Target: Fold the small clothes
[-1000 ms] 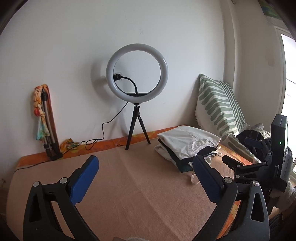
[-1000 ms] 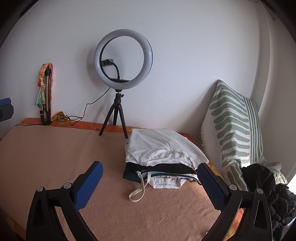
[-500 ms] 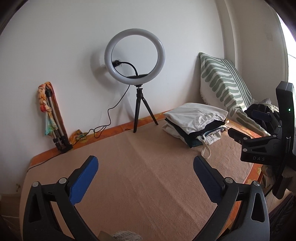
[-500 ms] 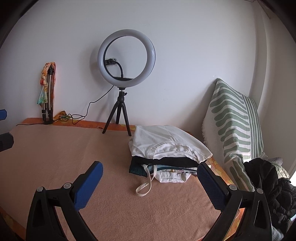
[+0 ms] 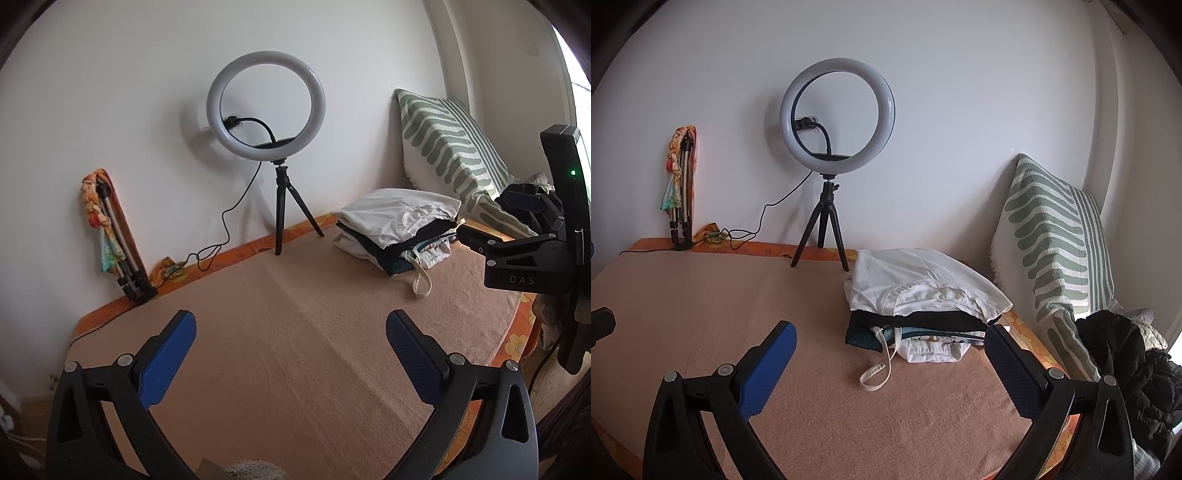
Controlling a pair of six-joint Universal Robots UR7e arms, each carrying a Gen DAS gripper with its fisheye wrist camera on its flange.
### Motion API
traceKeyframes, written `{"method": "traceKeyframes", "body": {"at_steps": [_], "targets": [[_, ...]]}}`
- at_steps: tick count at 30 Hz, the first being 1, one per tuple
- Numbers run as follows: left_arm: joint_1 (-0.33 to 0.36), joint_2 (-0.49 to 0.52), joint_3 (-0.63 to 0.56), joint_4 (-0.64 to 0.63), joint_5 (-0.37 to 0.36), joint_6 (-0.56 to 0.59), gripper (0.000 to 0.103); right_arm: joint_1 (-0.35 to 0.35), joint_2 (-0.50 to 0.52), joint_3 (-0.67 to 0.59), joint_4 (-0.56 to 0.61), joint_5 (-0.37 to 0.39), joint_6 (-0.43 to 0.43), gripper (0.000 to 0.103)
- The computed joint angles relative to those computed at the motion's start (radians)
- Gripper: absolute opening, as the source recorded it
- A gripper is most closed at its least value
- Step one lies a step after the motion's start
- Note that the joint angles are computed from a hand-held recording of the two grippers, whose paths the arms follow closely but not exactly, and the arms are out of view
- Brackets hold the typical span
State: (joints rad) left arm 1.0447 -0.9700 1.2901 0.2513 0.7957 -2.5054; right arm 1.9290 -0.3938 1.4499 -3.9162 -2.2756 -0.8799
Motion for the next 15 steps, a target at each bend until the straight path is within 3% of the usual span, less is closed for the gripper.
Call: {"method": "traceKeyframes", "body": {"at_steps": [15], "targets": [[-0.003,-0.012,0.020,-0.027,-0.010,0.012,0.102,-0.003,-0.003,0.002,0.011,-0.005,0.030,0.103]]}}
